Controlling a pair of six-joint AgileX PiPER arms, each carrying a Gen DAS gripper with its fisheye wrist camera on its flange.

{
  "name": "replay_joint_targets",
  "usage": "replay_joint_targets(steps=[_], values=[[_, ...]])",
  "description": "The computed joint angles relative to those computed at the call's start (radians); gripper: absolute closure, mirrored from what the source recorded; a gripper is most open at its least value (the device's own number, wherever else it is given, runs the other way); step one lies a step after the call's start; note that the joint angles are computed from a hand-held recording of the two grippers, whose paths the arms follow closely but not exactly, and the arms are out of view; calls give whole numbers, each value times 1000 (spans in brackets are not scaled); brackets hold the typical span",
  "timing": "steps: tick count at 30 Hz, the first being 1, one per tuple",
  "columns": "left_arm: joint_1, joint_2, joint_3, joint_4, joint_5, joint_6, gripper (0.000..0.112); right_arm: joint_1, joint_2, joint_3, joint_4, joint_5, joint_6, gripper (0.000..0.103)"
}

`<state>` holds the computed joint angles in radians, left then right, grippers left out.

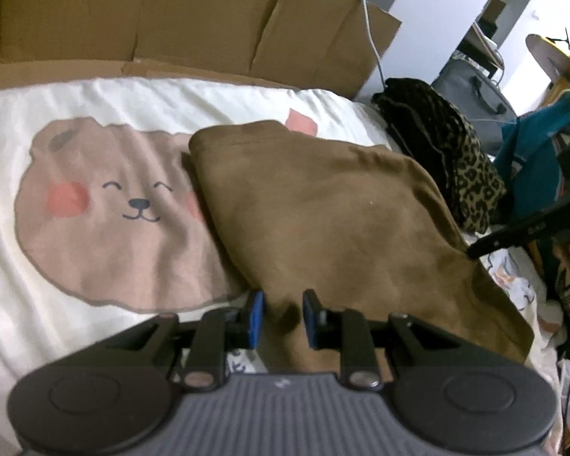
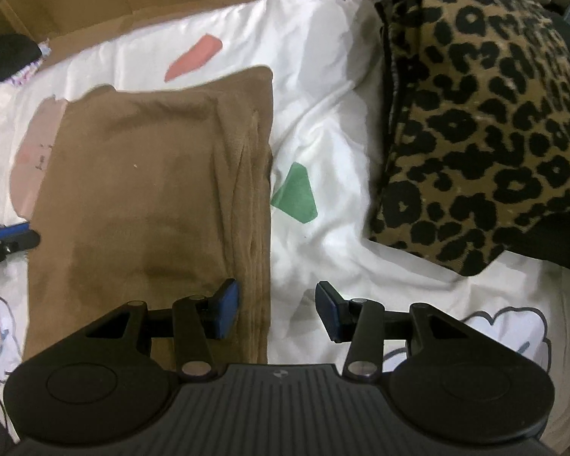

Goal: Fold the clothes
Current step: 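Lower both open tools onto the folded shirt's end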

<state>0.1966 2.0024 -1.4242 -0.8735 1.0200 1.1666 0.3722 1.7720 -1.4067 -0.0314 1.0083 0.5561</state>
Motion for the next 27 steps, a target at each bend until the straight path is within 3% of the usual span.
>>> replay_joint_targets(steps=[2,6,12,17,24,27], values=[[1,-32,17,13,-2,-39,89,-8,-34,23,25,-29,-2,52],[0,-68,2,41,67,-156,89,-13,-64,45,80,-93,-31,51],[-54,-173,74,89,88,-222,89,26,-22,64,85,-133,2,51],[-117,-275,200,128,64,-258,93,31,-45,169,57,-182,82,51],[-168,-347,316,196,83,-304,102,1,-130,276,92,-230,13,51],[-192,-377,350,248,55,-313,102,7,-175,317,118,-262,-4,51]])
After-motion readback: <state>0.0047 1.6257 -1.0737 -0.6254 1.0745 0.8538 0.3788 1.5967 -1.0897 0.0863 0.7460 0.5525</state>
